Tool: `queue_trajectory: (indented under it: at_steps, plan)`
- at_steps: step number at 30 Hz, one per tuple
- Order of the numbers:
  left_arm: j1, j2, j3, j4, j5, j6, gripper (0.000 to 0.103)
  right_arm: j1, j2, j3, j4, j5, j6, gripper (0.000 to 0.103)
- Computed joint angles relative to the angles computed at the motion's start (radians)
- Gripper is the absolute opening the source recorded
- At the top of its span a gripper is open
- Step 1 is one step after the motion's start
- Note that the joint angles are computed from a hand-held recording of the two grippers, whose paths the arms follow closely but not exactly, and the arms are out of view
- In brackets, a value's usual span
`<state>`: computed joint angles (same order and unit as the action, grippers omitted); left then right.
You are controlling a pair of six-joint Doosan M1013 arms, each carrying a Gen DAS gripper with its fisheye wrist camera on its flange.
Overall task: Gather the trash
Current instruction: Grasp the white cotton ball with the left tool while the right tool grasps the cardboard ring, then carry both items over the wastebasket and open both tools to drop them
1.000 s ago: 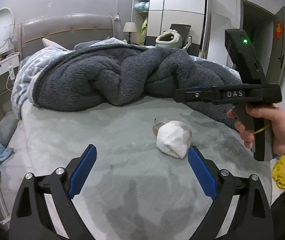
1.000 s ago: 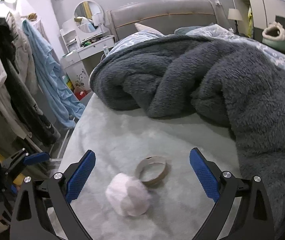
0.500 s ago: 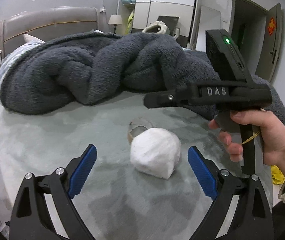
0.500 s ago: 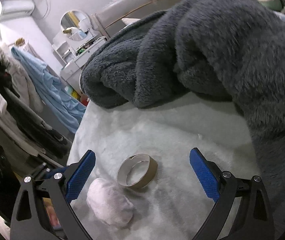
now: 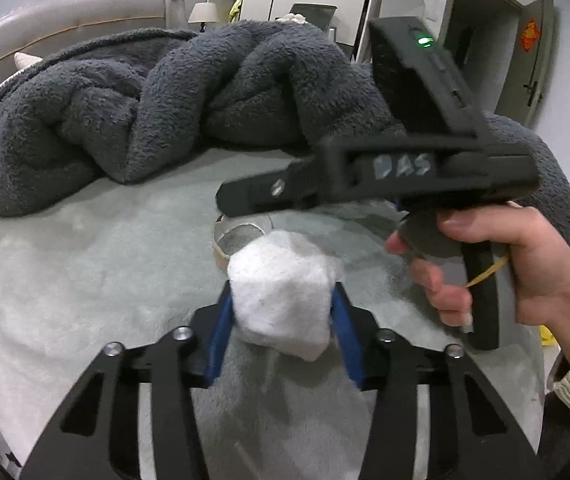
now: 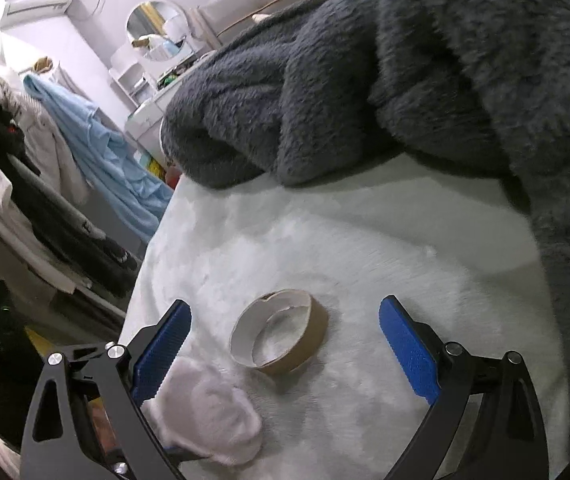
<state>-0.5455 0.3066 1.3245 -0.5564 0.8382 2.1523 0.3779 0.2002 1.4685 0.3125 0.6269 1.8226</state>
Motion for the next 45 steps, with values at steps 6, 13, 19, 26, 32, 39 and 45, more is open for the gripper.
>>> queue_trajectory:
  at_steps: [6, 13, 19, 26, 32, 39, 45]
  plan:
    - [0.022, -0.023, 0.013, -0.041, 0.077, 0.102, 0.042, 0.021, 0.027, -0.030, -0.093, 0.046, 0.037, 0.092]
    - [0.050, -0.058, 0.032, -0.065, 0.127, 0.149, 0.042, 0.097, 0.079, -0.101, -0.444, 0.153, 0.181, 0.061]
    - [0.064, -0.088, 0.047, -0.038, 0.099, 0.096, 0.042, 0.146, 0.109, -0.147, -0.620, 0.227, 0.234, 0.054]
    - [0.067, -0.113, 0.068, 0.002, 0.070, -0.011, 0.042, 0.172, 0.085, -0.141, -0.675, 0.262, 0.322, 0.054]
    - [0.061, -0.156, 0.111, 0.059, 0.017, -0.059, 0.042, 0.201, 0.038, -0.115, -0.715, 0.280, 0.461, 0.054]
    - [0.050, -0.216, 0.174, 0.166, -0.048, -0.200, 0.042, 0.264, 0.000, -0.095, -0.770, 0.308, 0.630, 0.054]
    - [0.053, -0.273, 0.231, 0.235, -0.101, -0.305, 0.042, 0.340, -0.013, -0.090, -0.819, 0.335, 0.696, 0.054]
